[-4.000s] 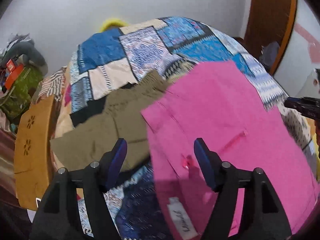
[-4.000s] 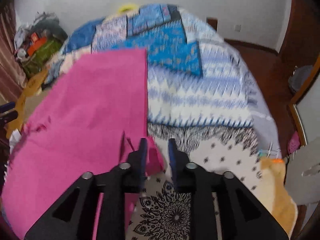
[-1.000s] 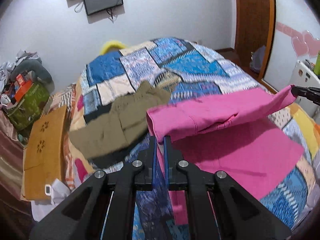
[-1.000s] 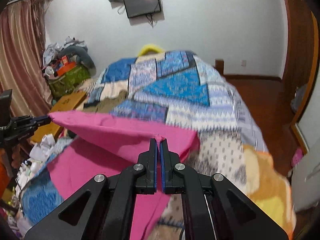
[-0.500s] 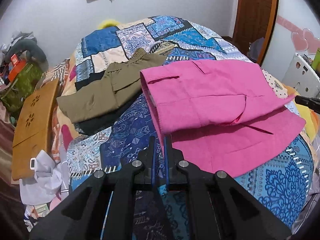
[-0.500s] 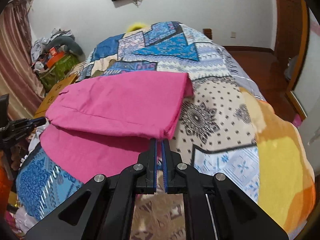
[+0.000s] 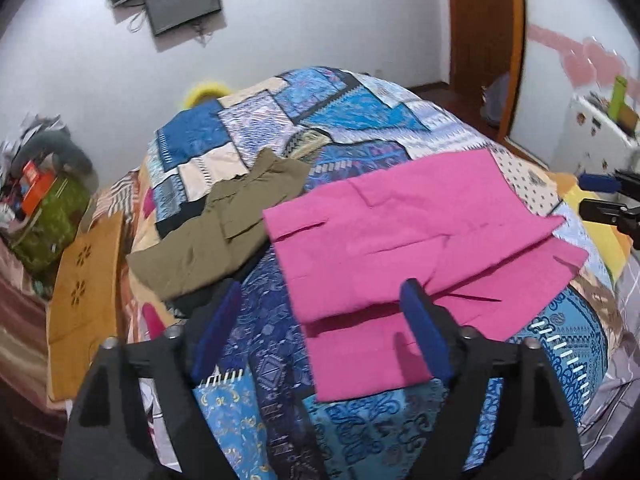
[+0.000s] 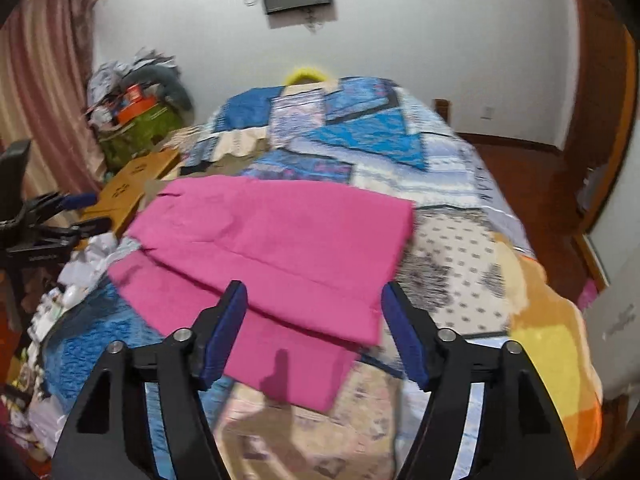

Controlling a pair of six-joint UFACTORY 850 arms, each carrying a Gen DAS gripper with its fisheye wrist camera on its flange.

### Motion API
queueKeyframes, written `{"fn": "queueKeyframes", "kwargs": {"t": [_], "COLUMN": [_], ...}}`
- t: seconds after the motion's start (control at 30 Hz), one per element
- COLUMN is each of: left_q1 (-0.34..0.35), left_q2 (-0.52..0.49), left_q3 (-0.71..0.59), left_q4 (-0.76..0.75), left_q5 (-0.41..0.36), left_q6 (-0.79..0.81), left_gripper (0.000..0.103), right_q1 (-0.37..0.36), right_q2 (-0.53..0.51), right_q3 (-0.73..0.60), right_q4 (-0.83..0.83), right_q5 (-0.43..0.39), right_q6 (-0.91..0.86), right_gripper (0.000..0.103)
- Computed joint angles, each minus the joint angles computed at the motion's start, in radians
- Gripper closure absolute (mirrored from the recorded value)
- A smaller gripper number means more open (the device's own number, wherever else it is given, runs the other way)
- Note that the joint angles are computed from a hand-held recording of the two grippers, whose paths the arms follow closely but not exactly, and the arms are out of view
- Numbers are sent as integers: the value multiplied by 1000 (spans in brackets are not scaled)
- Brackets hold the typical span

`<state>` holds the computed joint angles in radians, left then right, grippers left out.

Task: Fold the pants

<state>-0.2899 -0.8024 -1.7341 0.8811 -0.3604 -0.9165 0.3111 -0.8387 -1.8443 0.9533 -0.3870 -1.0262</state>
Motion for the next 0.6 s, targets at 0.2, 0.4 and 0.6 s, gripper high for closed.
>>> {"fn": "queueKeyframes", "kwargs": {"t": [0.2,0.4,0.6], "left_q1": [-20,-28,-12], "left_q2": [-81,-197,-227], "left_q3": [-94,-246,-319], "left_q4": [-173,-320,-466], "left_q5": [-30,-113,-119], "left_q6": [269,473,592], "left_gripper": [15,15,16], "right_q1": [30,51,67], "right_q2": [-71,-172,-278], "right_q3": [-90,-241,-422], "right_q4": [-103,-271,-358], "right_q5": [-66,-182,-319], "right_q6": [57,206,294], "right_gripper": [31,31,34]}}
